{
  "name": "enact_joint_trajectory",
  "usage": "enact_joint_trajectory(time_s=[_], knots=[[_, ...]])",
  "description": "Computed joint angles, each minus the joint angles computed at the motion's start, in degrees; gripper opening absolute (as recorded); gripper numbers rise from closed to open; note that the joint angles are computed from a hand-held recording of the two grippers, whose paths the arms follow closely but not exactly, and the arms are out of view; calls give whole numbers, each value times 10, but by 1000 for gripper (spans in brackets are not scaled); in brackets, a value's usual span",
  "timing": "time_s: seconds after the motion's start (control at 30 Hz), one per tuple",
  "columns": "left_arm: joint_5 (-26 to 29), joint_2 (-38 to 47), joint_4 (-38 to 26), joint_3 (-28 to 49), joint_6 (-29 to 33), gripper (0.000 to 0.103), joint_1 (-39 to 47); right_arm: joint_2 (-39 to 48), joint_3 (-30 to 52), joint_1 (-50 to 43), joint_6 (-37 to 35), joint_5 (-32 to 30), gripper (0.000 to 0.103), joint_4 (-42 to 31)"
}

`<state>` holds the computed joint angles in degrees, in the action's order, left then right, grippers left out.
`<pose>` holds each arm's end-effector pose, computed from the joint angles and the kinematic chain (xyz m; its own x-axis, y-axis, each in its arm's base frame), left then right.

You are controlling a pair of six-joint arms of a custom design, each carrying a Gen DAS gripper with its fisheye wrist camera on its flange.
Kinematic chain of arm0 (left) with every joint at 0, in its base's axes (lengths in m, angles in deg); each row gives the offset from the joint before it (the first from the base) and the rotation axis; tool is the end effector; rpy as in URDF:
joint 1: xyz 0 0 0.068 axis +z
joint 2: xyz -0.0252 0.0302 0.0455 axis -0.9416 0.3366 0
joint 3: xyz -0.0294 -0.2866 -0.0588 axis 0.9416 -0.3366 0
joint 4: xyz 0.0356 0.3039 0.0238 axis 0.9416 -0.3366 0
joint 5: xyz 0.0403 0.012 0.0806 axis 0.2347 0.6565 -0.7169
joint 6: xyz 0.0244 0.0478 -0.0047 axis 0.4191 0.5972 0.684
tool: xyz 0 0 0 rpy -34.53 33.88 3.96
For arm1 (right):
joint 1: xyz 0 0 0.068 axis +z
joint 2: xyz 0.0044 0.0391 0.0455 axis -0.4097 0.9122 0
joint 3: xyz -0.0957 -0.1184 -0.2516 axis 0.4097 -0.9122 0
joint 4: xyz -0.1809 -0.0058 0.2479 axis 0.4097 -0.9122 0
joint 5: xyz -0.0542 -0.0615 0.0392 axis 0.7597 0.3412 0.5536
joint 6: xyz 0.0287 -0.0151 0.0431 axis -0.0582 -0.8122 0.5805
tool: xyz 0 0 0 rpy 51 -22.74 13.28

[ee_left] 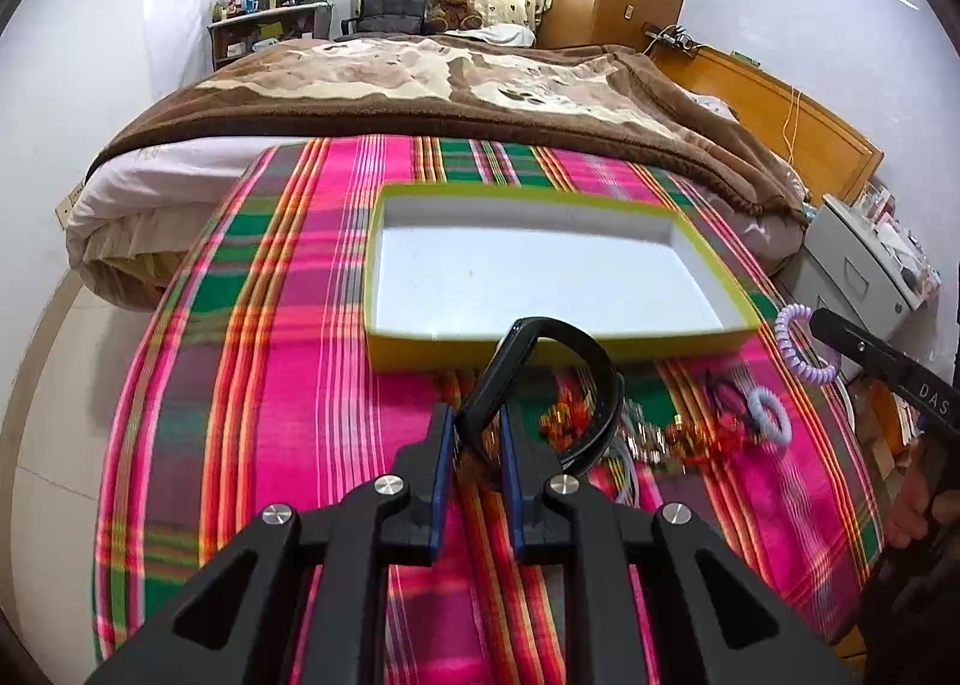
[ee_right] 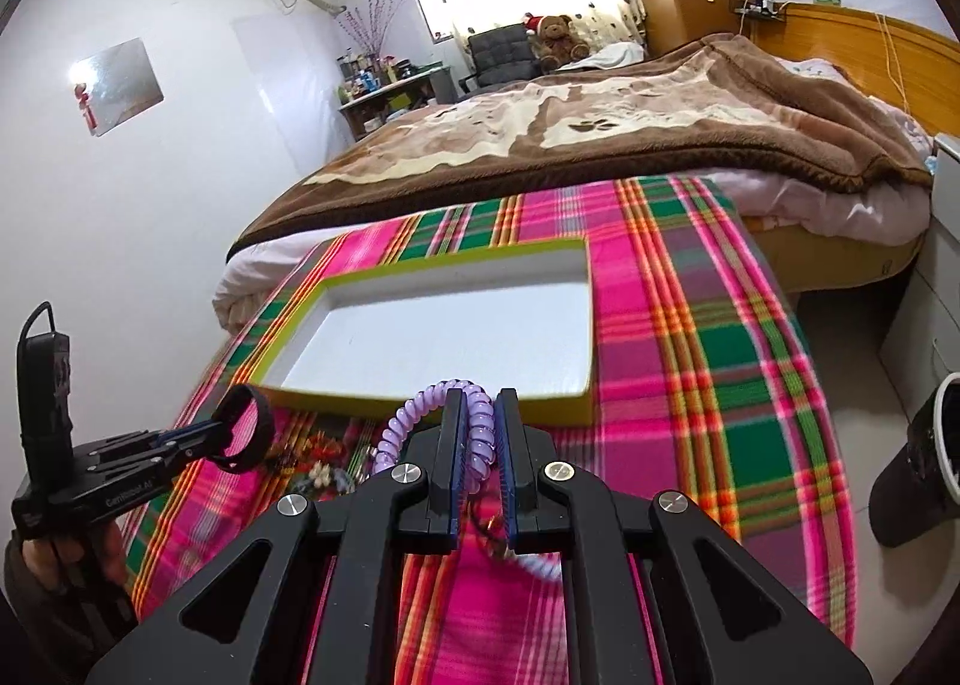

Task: Organize jewelry
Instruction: 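Drop the black band into the box with the left tool while the right tool releases the lavender coil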

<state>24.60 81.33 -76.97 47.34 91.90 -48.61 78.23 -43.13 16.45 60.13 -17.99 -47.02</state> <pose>0.2128 0.0624 0.1397 -0.7001 0.2950 -0.6503 0.4960 0.8561 -0.1456 0.1016 0.0653 0.1348 -0.6056 0.3134 -0.7314 0.1552 0.9480 0.2777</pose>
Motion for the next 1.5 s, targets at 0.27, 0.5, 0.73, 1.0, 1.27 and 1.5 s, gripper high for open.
enact_joint_trajectory(time_s=[0.27, 0.5, 0.73, 1.0, 1.27, 1.5], knots=[[-24, 73, 63, 66, -97, 16, -76, 152, 30, -170, -129, -102, 10, 151], [-59, 148, 114, 118, -150, 16, -132, 360, 76, -280, -202, -174, 10, 299], [-88, 223, 141, 157, -173, 16, -168, 522, 127, -327, -242, -198, 10, 378], [-121, 284, 158, 189, -193, 16, -190, 645, 175, -335, -262, -205, 10, 419], [-142, 298, 171, 192, -200, 16, -200, 703, 201, -325, -283, -176, 10, 418], [-143, 300, 165, 197, -209, 17, -201, 714, 209, -317, -288, -163, 10, 413]])
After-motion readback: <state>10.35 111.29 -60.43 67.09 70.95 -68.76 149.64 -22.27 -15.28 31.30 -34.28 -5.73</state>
